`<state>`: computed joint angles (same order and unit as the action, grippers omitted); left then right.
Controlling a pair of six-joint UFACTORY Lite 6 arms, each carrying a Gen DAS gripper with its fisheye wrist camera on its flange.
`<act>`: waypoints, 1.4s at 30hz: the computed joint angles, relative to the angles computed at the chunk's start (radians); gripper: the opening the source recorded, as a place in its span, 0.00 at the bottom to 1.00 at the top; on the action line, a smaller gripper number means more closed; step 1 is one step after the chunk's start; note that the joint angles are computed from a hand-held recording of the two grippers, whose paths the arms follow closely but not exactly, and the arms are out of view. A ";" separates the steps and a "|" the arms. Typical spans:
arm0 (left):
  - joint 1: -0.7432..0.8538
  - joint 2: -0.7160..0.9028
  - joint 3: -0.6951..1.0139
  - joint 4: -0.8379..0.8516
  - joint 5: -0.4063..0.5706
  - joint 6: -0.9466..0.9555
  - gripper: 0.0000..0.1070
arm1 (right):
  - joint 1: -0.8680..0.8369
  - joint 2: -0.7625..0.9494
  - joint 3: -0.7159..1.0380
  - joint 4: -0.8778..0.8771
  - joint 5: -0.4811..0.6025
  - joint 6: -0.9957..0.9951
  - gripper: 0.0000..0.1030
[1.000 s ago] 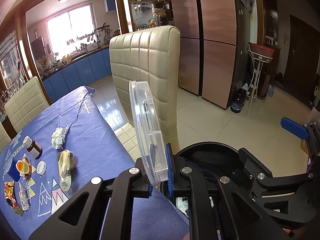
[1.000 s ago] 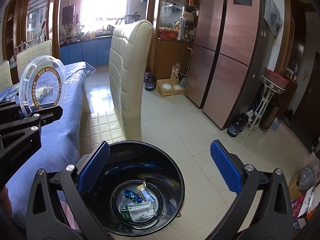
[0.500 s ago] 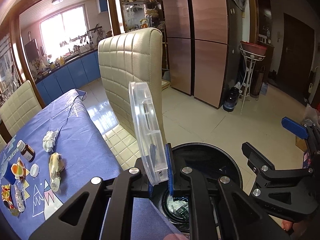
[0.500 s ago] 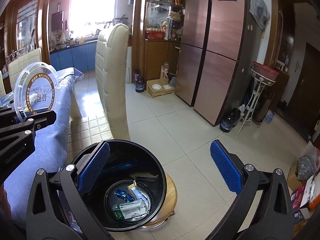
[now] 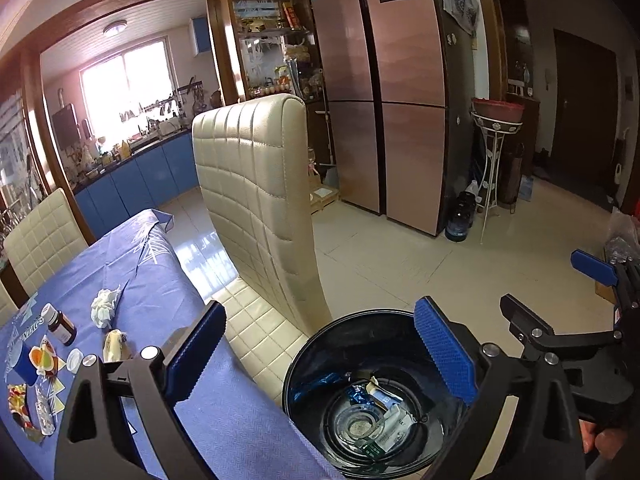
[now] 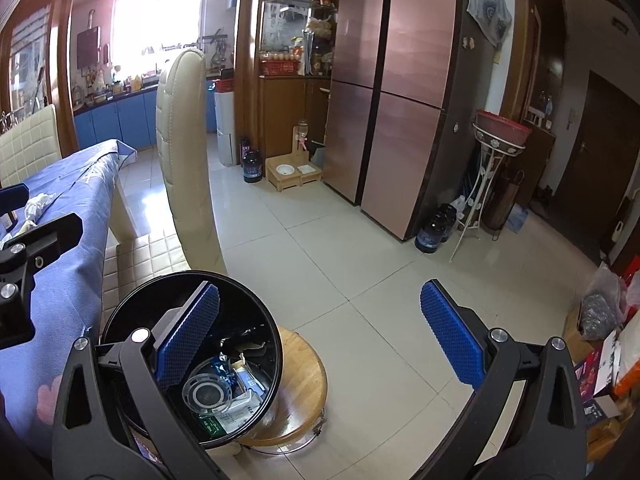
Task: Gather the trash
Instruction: 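Lower the clear lid into the bin and open the left gripper, then grasp the silver blister pack with the left gripper while the right grasps the yellow snack bag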
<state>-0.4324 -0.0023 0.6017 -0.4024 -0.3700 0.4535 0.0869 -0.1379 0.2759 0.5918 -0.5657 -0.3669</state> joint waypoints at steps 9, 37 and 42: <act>0.040 -0.065 -0.036 0.070 0.038 -0.052 0.87 | 0.074 -0.035 -0.006 0.100 0.000 -0.071 0.97; 0.945 0.002 0.034 1.423 -0.049 -1.068 0.87 | 0.710 0.426 0.590 0.658 -0.052 -0.467 0.97; 1.058 0.170 0.164 1.385 -0.032 -1.007 0.87 | 0.751 0.615 0.826 0.708 0.018 -0.546 0.97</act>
<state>0.6252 0.1673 0.7654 0.9827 -0.4021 -0.5531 0.8374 0.4768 1.1016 1.3002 -0.5474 -0.9126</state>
